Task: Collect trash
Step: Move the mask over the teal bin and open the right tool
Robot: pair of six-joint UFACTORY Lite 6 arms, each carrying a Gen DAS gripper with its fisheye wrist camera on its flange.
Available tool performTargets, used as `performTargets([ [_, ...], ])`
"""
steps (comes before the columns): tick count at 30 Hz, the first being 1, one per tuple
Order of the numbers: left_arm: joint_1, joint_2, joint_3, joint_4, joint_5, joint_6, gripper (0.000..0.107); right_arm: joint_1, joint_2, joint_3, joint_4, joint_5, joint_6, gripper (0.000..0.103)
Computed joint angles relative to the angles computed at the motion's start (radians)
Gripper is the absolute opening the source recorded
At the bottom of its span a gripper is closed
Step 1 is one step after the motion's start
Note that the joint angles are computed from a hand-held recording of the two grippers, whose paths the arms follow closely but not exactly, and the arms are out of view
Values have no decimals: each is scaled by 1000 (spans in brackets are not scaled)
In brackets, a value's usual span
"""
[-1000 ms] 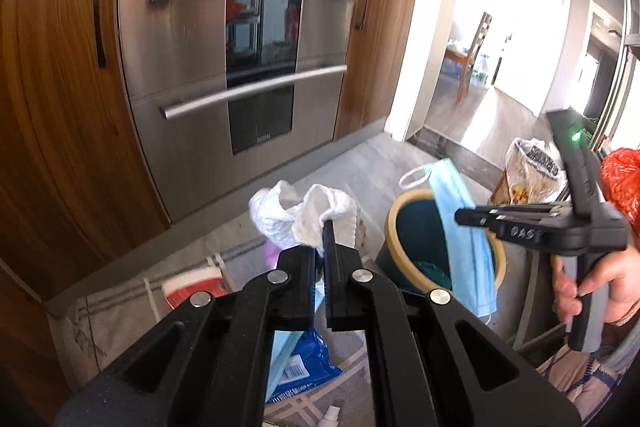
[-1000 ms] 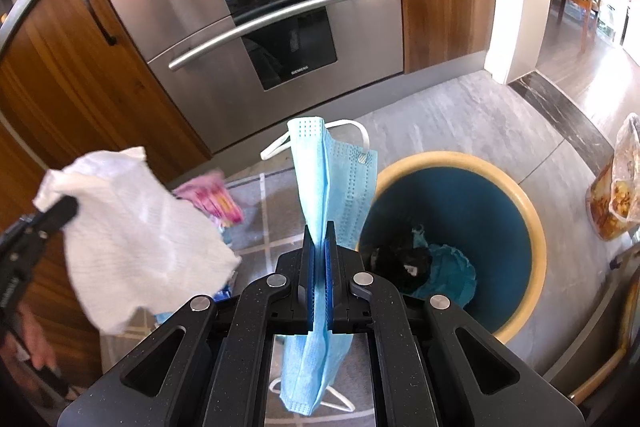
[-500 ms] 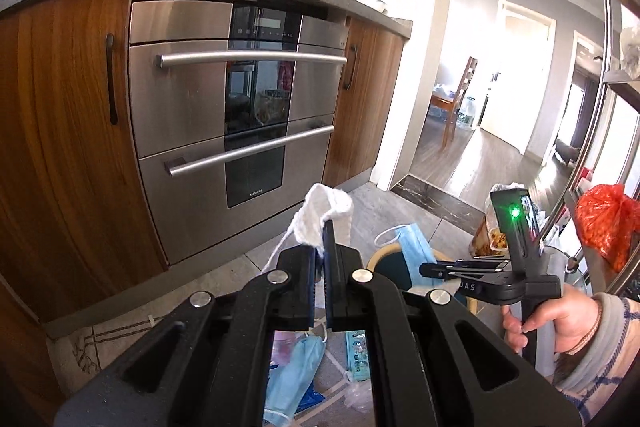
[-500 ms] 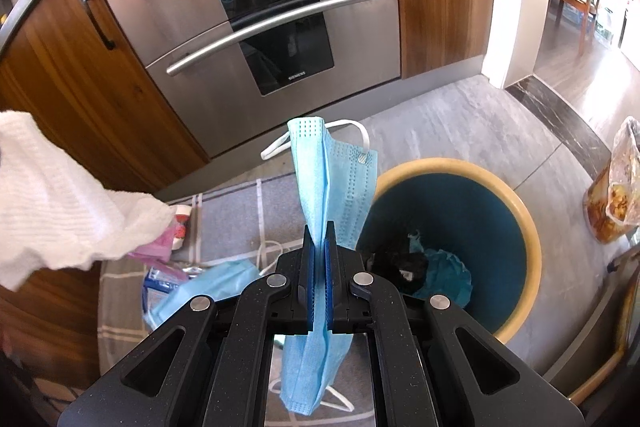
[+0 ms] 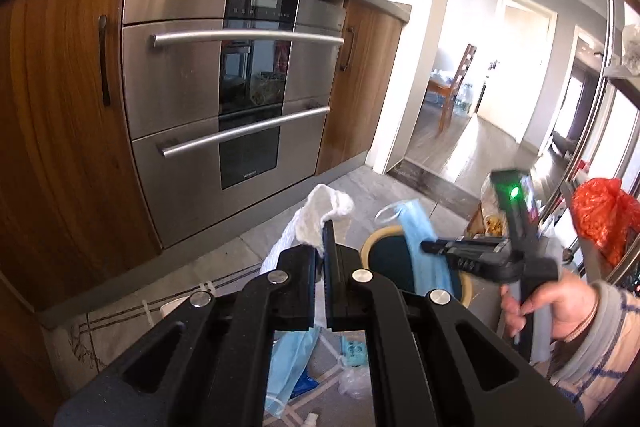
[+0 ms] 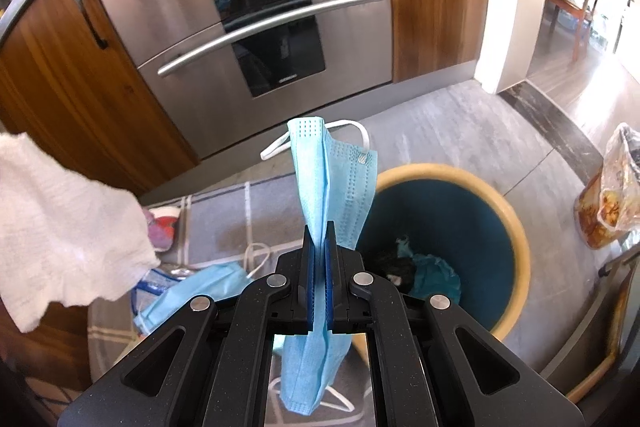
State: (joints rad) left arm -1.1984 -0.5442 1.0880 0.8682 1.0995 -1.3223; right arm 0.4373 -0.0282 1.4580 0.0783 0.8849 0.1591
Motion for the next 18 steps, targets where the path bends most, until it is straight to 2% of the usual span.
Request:
performTargets([
  [4,57,-28,-39,-65,-60,21,3,-30,18,4,15,11,-16,5],
  [10,157,0,-75,-215,-127,149,3,-40,56,7,-92,21,36,5],
  [12,159,-23,-109,-235,-113,140,3,-63,58,3,-95,17,31,5],
  [18,180,-132,-216,-298,39,156,3,-109,103,-1,-155,11,50,5],
])
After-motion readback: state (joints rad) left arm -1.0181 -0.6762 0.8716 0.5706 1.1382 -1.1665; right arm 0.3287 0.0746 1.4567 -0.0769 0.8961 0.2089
